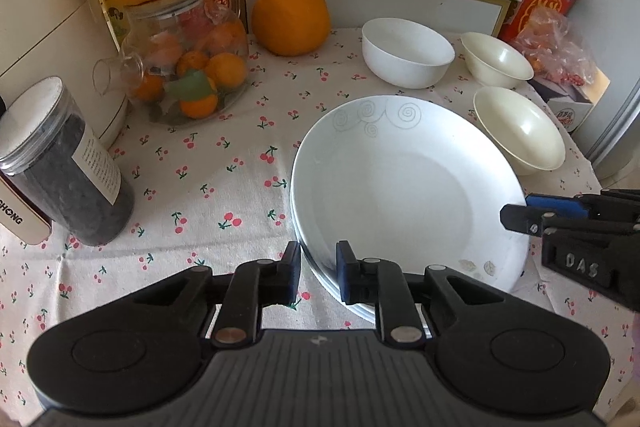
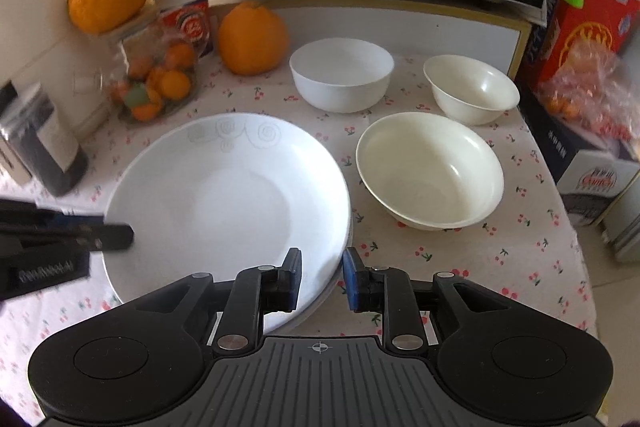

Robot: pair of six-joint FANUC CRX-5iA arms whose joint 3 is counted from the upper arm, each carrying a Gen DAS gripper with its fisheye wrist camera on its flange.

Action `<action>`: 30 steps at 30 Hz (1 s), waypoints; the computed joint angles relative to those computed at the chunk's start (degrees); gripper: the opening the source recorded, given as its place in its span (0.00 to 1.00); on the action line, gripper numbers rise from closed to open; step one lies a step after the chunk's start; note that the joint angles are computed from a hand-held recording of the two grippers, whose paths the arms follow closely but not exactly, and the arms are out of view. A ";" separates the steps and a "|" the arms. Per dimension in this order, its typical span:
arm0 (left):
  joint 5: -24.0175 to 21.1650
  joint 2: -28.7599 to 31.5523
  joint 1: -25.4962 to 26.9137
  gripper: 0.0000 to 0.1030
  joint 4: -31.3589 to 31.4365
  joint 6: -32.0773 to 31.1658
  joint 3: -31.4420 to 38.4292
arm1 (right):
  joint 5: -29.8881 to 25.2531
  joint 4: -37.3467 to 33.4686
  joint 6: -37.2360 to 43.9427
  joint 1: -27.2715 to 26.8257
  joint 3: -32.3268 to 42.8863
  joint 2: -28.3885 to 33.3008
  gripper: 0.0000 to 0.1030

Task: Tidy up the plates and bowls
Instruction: 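Lower the white plate with both tools onto the blue-patterned stack, then open both tools and release the white plate on the stack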

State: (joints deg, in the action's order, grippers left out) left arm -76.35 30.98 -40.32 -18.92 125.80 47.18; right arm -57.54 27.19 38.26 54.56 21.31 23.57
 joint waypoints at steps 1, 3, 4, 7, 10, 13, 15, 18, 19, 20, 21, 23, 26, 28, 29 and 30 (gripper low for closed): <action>-0.10 0.06 -0.02 0.17 -0.02 0.06 0.11 | 0.52 -0.12 -0.58 -0.11 -0.21 -0.28 0.23; 0.14 -0.03 0.06 0.18 0.11 0.22 -0.03 | 1.75 -0.44 -1.34 -0.28 -0.86 -1.02 0.23; 0.20 -0.13 0.02 0.19 -0.05 0.45 -0.10 | 2.37 -0.59 -1.62 -0.32 -1.18 -1.40 0.23; -0.07 -0.20 -0.19 0.24 -0.69 0.68 0.11 | 3.63 -0.98 -1.86 -0.37 -1.98 -2.26 0.33; -0.16 -0.26 -0.16 0.30 -0.48 0.76 0.11 | 3.87 -1.20 -1.58 -0.27 -2.42 -2.77 0.34; -0.53 -0.21 -0.39 0.36 -0.71 0.86 0.47 | 3.85 -1.41 -1.53 -0.27 -2.88 -3.25 0.42; -0.42 -0.33 -0.52 0.41 -0.74 0.75 0.44 | 4.20 -1.41 -1.93 -0.31 -3.59 -3.80 0.50; -0.65 -0.49 -0.84 0.51 -1.14 0.65 0.60 | 4.50 -2.08 -1.62 -0.50 -4.30 -4.57 0.53; -0.89 -0.48 -1.02 0.54 -1.45 0.66 0.79 | 4.46 -2.21 -1.41 -0.53 -4.50 -4.78 0.56; -1.24 -0.44 -1.24 0.58 -1.83 0.72 1.05 | 4.49 -2.18 -1.25 -0.51 -4.84 -5.06 0.60; -1.41 -0.48 -1.41 0.61 -2.11 0.80 1.13 | 4.72 -1.95 -1.28 -0.46 -5.44 -5.45 0.62; -1.49 -0.60 -1.57 0.66 -2.38 0.92 1.13 | 4.77 -2.20 -0.96 -0.38 -5.86 -5.91 0.64; -1.72 -0.71 -1.94 0.71 -3.27 1.86 1.20 | 5.47 -3.68 -0.55 -0.39 -6.37 -6.90 0.69; -2.29 -0.38 -2.30 0.75 -3.98 2.66 1.76 | 6.25 -4.41 -0.86 -0.32 -6.93 -7.62 0.73; -2.73 -0.11 -2.51 0.76 -4.36 2.94 2.20 | 6.47 -4.60 -0.96 -0.29 -7.08 -7.84 0.74; -3.05 0.08 -2.72 0.78 -4.71 3.22 2.52 | 6.52 -4.61 -1.07 -0.22 -7.18 -7.99 0.75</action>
State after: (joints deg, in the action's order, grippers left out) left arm -79.40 31.07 -43.04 -23.63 129.02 49.70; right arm -51.02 22.58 37.19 54.34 14.13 15.58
